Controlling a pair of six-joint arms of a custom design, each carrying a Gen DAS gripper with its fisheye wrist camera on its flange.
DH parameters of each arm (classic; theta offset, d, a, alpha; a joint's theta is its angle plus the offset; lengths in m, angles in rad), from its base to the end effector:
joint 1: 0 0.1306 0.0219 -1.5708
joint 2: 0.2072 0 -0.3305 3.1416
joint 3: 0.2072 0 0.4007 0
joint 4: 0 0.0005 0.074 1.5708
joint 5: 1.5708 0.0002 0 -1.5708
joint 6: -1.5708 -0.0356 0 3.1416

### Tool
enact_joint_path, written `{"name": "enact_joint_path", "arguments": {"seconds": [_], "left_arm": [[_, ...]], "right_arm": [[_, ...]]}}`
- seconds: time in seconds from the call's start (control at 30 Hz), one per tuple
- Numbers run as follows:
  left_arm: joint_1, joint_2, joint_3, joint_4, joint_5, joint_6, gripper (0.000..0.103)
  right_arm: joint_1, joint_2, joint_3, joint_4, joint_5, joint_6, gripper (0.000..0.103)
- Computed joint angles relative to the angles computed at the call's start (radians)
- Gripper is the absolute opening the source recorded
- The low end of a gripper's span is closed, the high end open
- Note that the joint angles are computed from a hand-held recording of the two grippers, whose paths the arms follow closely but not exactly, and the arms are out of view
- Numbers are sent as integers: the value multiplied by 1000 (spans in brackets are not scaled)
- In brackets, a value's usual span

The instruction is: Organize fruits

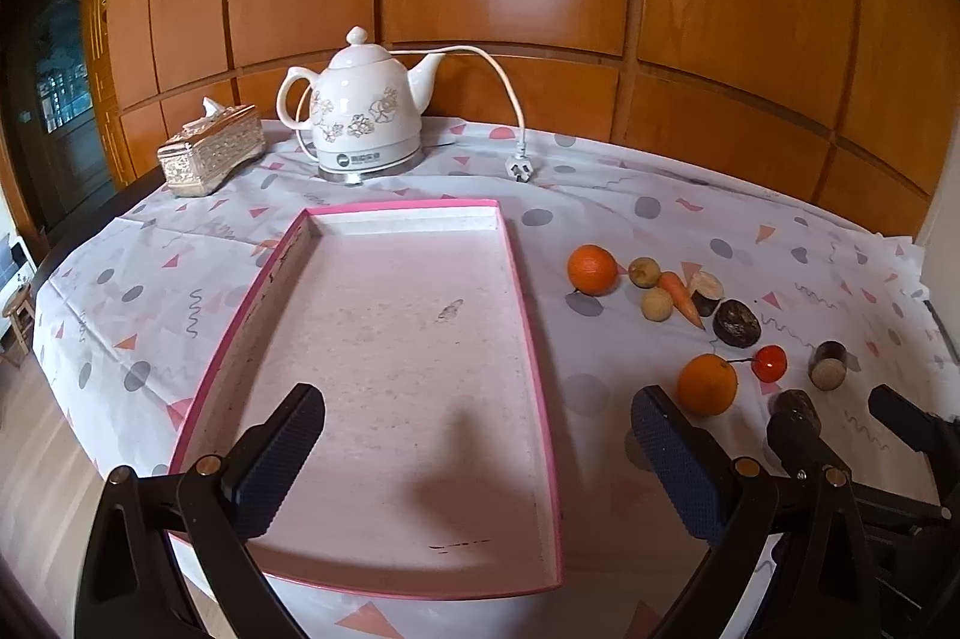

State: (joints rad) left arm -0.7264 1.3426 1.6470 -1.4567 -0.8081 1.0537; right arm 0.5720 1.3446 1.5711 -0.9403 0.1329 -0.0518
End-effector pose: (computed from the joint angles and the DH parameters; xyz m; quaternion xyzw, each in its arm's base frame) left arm 0.3435 -0.2715 0.4910 -0.2271 0.8741 0.0936 0.4191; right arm 0.4136 0.2601 0.4793 -0.2067 0.8842 0.0697 0.4131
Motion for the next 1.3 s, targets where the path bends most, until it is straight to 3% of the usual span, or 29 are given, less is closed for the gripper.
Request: {"name": "enact_joint_path", "arguments": {"seconds": [0.3, 1.3], "left_arm": [[-3, -8, -13, 34, 10, -16, 103], [-19, 10, 8, 38, 7, -54, 103]], "right_arm": [[-3, -7, -10, 19, 10, 0, 93], [-27, -21, -25, 26, 5, -23, 92]]}}
